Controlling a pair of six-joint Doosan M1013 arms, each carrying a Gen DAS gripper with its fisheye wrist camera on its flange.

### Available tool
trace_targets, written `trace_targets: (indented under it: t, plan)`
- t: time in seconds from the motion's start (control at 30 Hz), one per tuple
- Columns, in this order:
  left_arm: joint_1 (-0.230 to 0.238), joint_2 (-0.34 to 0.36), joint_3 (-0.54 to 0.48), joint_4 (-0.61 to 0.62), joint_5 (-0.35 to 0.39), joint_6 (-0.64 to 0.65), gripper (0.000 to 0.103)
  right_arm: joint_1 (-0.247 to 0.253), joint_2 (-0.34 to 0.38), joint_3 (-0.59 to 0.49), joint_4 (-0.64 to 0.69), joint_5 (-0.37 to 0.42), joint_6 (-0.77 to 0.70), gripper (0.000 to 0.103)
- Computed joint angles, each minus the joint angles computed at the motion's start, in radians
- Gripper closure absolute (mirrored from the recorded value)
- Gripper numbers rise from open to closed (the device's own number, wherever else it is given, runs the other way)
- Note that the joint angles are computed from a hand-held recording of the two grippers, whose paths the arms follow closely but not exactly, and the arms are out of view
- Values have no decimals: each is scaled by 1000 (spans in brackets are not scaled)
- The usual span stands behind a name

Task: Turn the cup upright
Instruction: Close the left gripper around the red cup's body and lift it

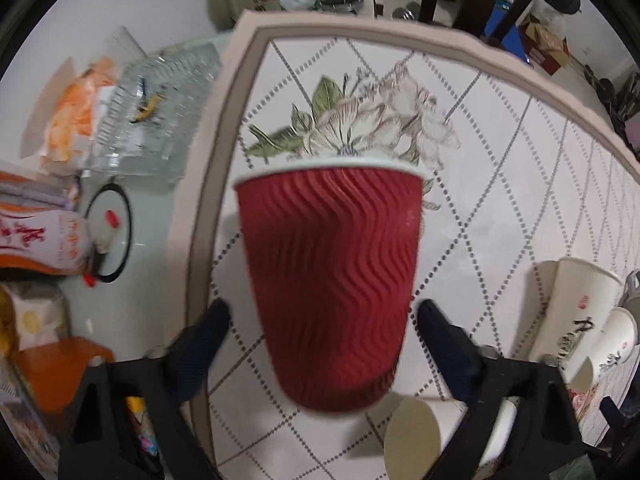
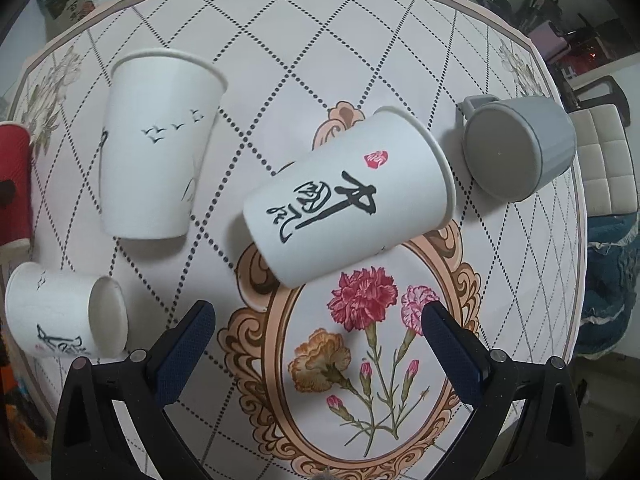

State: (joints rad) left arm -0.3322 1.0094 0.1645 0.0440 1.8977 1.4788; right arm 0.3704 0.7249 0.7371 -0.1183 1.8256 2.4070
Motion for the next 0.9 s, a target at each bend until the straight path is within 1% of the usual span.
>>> trace_targets:
  t: [0.03, 0.13, 0.27, 0.43, 0.47, 0.5, 0.53, 0.6, 0.7, 0.8, 0.83, 0.9]
  plan:
    - [3, -4, 16, -16, -9, -4, 32, 0, 4, -7, -3, 6, 1, 0]
    - [3, -55, 122, -7, -95, 2, 33, 2, 9, -22, -16, 20, 6, 0]
    - [3, -99, 193, 14, -157, 4, 33, 6, 12, -42, -39, 40, 12, 0]
    - [3, -164, 257, 25, -210, 6, 33, 11, -14, -23, -73, 33, 11, 0]
    - [6, -172, 258, 25, -212, 10, 33, 12, -20, -16, -77, 31, 12, 0]
    - [5, -195, 279, 32, -229, 10, 33, 13, -27, -14, -81, 31, 12, 0]
    - [5, -204, 283, 34, -233, 10, 33, 15, -49, 22, -85, 14, 16, 0]
    - [3, -240, 310, 31, -247, 9, 33, 17, -70, 49, -91, -3, 19, 0]
    - [-10, -300, 369, 33, -271, 9, 33, 19, -117, 111, -97, -39, 28, 0]
    - [-31, -362, 458, 45, -309, 3, 33, 22, -164, 174, -100, -76, 38, 0]
    - [-42, -376, 477, 49, -313, -2, 33, 21, -178, 193, -100, -84, 38, 0]
    - [-61, -425, 545, 40, -326, -13, 33, 17, -215, 247, -97, -112, 37, 0]
